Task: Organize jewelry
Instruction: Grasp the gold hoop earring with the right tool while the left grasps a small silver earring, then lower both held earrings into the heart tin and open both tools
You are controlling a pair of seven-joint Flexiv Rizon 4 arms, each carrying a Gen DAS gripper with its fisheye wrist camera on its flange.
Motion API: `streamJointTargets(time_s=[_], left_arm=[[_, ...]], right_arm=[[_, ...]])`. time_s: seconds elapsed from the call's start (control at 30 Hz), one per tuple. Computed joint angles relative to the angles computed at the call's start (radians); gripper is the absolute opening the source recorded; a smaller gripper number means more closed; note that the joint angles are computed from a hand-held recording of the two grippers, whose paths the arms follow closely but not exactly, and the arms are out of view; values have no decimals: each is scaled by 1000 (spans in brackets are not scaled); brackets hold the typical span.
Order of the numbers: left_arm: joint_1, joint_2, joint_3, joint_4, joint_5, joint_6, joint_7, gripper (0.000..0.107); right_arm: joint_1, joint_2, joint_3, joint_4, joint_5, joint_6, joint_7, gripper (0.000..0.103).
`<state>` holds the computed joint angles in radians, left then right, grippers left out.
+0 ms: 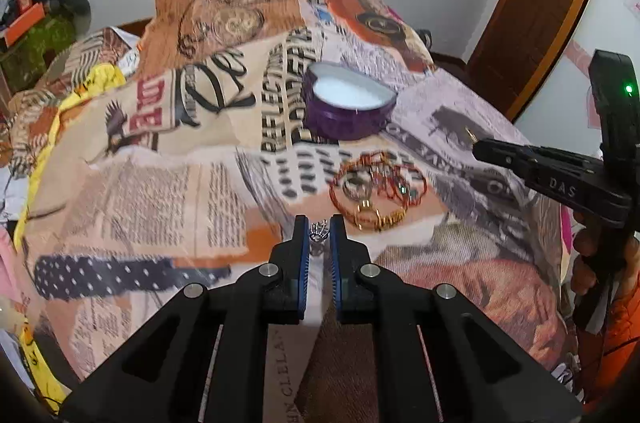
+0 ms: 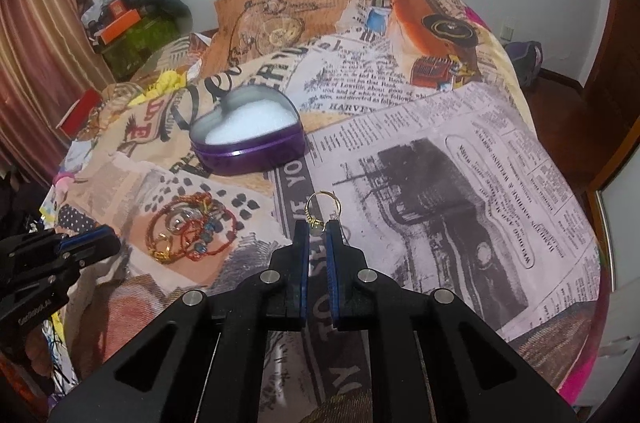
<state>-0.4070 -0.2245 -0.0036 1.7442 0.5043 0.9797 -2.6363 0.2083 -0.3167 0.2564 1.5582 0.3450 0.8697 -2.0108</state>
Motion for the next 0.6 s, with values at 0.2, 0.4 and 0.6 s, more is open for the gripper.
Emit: streamJointTargets(time_s=[0.2, 0.4, 0.6], left_arm=[[-2, 12, 12, -38, 69, -18, -28, 9], [7, 9, 20, -88, 138, -27, -46, 9], [19, 2, 31, -136, 195, -19, -55, 9]], right_arm=[[-5, 16, 11, -7, 36, 22, -21, 7], [1, 20, 19, -29, 66, 37, -47, 7], [11, 5, 27, -63, 89, 53, -66, 7]])
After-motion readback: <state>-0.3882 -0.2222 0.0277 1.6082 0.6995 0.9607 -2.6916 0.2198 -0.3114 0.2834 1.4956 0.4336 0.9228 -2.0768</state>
